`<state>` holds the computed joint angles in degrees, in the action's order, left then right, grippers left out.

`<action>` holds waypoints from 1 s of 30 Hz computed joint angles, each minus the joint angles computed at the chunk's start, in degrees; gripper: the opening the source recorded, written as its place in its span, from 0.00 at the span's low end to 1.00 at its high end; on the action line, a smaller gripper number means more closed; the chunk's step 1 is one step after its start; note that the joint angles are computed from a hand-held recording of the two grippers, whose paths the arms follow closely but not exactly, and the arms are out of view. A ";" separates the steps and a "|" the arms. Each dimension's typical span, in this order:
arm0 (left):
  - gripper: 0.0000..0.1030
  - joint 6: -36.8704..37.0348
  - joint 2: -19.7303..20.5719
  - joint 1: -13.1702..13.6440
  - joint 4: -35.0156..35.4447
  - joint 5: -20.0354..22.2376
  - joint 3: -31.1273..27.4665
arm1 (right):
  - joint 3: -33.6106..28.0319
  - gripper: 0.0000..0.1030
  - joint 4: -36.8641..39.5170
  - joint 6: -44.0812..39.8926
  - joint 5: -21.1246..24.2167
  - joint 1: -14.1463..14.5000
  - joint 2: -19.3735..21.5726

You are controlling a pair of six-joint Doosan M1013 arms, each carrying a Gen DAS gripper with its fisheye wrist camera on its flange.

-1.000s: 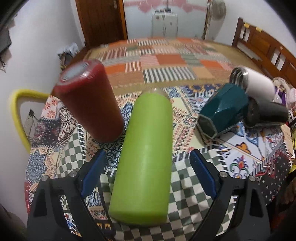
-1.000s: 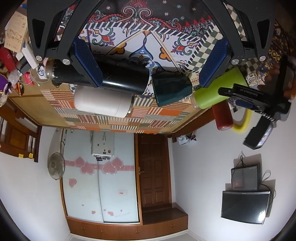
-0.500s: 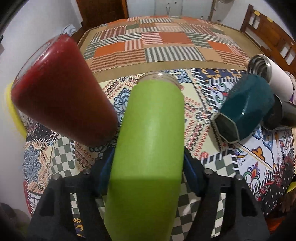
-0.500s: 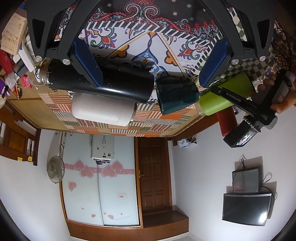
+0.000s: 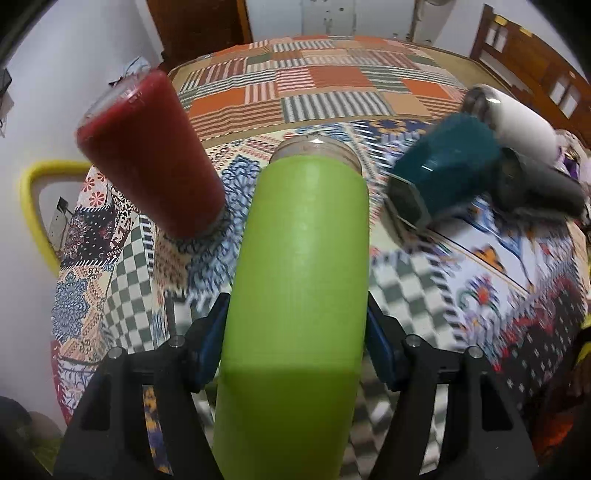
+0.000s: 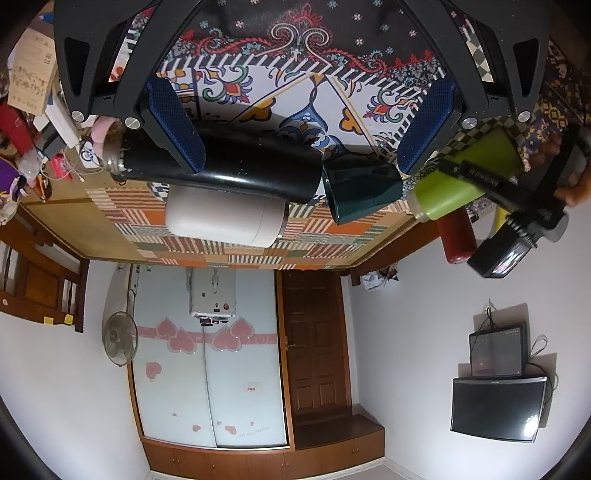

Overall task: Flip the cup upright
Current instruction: 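Close the left gripper on the lime-green bottle and lift it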

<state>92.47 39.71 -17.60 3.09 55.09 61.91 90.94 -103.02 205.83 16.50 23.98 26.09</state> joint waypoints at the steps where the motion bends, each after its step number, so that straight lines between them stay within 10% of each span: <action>1: 0.65 0.61 -0.84 -0.19 -0.07 -0.56 1.15 | 0.22 1.00 -0.63 0.67 0.30 0.12 -0.20; 13: 0.64 5.59 -6.76 -2.42 -3.24 -3.14 8.46 | 3.10 1.00 -7.66 8.39 2.95 0.98 -2.66; 30: 0.63 12.37 -2.99 -6.57 -11.25 1.47 4.91 | 4.23 1.00 -1.74 1.91 5.23 0.70 -3.06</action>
<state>104.84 36.72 -24.18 -8.16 56.56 66.82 95.17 -104.75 207.74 21.73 24.68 23.04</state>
